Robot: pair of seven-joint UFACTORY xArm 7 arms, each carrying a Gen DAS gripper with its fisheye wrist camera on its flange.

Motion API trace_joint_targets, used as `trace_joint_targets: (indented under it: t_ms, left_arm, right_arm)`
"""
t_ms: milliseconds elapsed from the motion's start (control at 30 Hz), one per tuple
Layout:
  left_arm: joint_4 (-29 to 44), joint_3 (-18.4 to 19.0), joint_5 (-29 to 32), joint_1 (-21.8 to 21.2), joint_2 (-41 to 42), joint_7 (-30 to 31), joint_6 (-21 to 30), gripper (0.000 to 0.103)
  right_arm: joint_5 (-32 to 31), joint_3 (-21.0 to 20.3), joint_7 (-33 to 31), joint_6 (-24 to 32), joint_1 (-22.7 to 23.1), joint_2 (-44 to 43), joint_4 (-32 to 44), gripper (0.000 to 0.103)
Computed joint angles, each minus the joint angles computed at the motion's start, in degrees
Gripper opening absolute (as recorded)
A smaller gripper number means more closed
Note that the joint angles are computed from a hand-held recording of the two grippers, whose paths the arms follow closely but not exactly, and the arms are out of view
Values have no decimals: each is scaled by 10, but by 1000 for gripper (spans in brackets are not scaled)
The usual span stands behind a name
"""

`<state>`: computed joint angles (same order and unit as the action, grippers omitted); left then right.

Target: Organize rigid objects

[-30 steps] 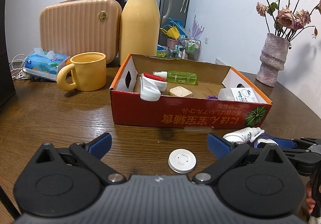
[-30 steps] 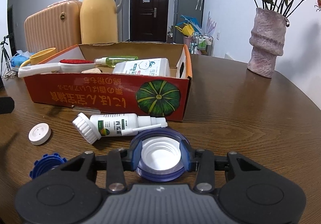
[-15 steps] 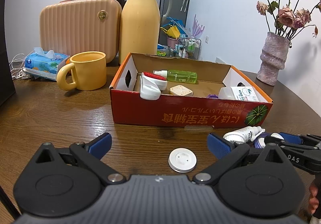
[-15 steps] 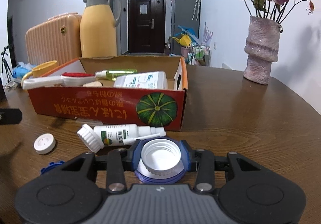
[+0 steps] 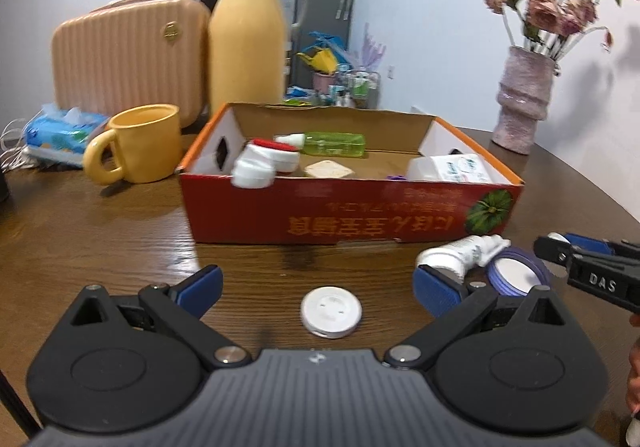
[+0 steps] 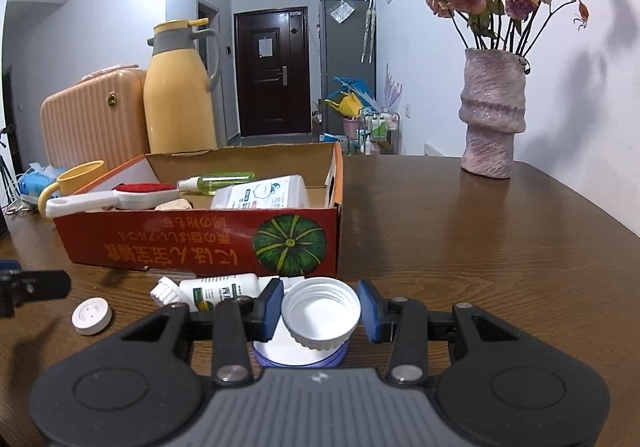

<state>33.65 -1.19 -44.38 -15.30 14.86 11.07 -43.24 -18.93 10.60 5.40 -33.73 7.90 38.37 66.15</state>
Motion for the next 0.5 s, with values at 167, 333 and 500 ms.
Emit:
trace_joint_targets:
  t_ms: [167, 333, 500]
  left_arm:
    - [22, -2, -2, -10, 12, 11, 18, 103]
    - [49, 1, -13, -28, 29, 32, 26, 103]
    - [79, 6, -26, -41, 47, 49, 42, 103]
  right_arm:
    - [-1, 1, 6, -7, -3, -2, -4, 40]
    - [1, -1, 13, -13, -4, -2, -6, 40]
    - [5, -3, 19, -15, -3, -4, -9, 40]
